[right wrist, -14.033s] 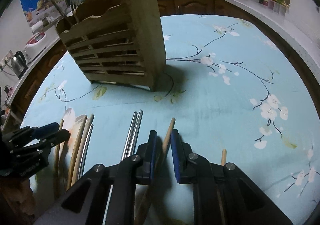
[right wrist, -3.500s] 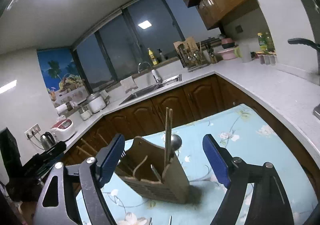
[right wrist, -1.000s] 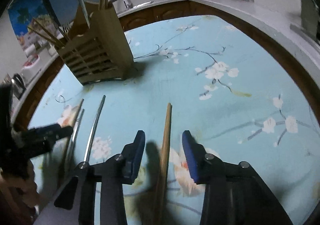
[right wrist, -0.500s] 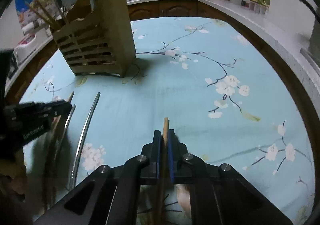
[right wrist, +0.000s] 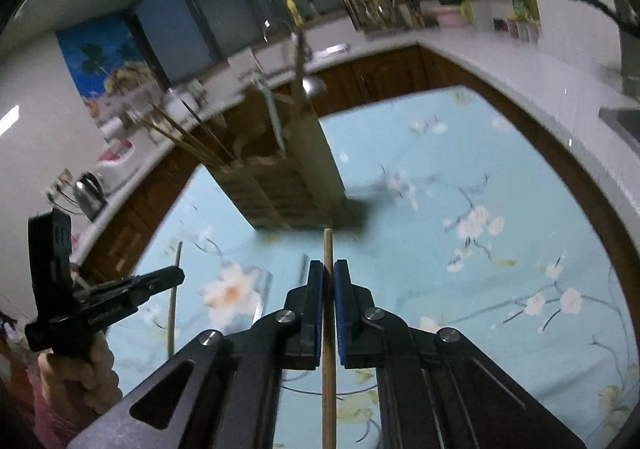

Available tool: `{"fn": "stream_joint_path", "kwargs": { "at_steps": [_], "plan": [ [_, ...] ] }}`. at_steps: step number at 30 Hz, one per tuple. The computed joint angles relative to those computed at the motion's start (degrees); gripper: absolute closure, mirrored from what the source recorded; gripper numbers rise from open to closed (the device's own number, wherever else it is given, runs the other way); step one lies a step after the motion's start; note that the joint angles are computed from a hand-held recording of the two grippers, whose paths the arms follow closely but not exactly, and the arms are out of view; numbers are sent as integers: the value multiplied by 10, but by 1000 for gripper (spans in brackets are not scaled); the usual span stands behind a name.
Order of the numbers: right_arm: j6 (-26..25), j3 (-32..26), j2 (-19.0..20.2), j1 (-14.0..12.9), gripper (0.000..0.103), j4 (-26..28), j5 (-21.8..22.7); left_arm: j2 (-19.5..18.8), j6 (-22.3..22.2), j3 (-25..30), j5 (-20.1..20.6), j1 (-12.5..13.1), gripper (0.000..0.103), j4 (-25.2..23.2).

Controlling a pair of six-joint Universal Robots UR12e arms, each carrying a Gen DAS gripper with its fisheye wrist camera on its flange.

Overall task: Organize utensils
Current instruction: 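Lift both wooden chopsticks up and carry them over the wooden holder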

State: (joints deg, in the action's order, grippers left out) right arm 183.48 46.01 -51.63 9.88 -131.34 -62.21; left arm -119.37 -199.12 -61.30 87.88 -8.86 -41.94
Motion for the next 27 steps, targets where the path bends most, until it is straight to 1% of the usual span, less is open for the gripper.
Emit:
{"fn": "stream_joint_path", "kwargs": {
  "at_steps": [6, 11, 13, 23, 27],
  "plan": [
    [20, 2, -10, -1, 98, -65, 7, 33, -17, -35, 0, 4, 98, 61],
    [32, -19, -4, 1, 98, -107, 4, 45, -18, -44, 6, 5, 98, 90],
    [32, -26, -1, 2, 98, -113, 4, 49, -22, -47, -1, 8, 98, 100],
    [36, -78, 25, 11, 98, -130, 2, 50, -29, -41, 16, 12, 98, 126],
    [45, -106, 42, 13, 98, -137, 1, 47, -34, -33, 20, 14, 98, 135]
  ]
}}
